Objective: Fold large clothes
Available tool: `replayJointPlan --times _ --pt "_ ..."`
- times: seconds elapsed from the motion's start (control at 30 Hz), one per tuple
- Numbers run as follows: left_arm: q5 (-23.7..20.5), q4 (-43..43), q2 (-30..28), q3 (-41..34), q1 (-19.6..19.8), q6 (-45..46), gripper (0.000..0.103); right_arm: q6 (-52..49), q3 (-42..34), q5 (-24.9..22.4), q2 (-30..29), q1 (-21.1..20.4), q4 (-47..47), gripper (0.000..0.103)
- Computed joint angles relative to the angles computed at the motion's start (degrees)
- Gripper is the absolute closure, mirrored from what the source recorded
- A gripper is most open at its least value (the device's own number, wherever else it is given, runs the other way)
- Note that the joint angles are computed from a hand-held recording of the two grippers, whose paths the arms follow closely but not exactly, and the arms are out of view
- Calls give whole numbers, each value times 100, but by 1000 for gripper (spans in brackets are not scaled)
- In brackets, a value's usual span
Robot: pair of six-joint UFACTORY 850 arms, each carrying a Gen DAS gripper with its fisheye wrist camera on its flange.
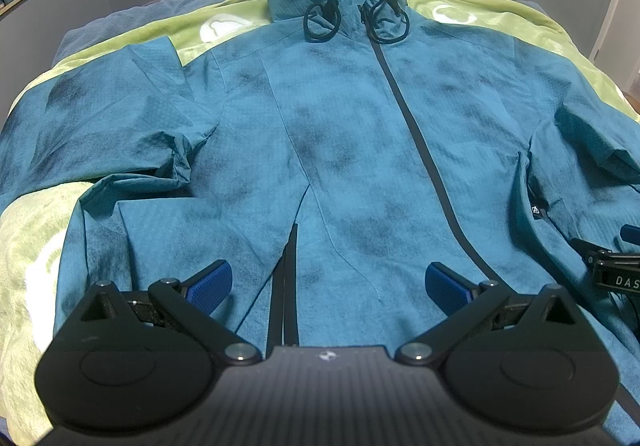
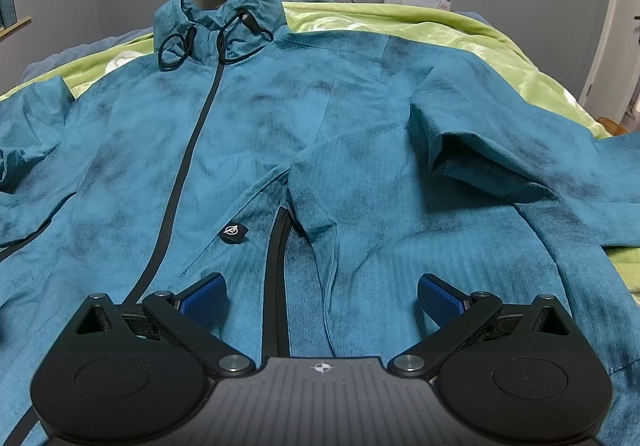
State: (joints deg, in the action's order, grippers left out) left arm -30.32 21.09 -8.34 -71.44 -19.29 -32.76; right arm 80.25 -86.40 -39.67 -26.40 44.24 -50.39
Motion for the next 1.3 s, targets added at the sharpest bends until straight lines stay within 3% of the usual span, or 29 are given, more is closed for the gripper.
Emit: replayJointPlan --times 0.6,0.8,0.9,1.07,1.2,1.3 --pt "-67 74 -11 5 -17 -70 0 -9 -58 -52 -13 1 15 0" --pt "-121 1062 167 88 -88 -766 0 435 22 -146 130 -37 -312 0" --pt "-496 1268 165 -52 -89 -438 0 670 94 -245 271 -78 -661 0" --pt "-1036 322 -6 -415 172 853 0 1206 313 -610 632 -203 -1522 0" --pt "-483 -280 -143 -814 247 1225 0 2464 688 -1221 954 -300 -2367 0" --pt "304 283 -241 -979 159 552 0 2888 974 -1367 1256 -471 -2521 0"
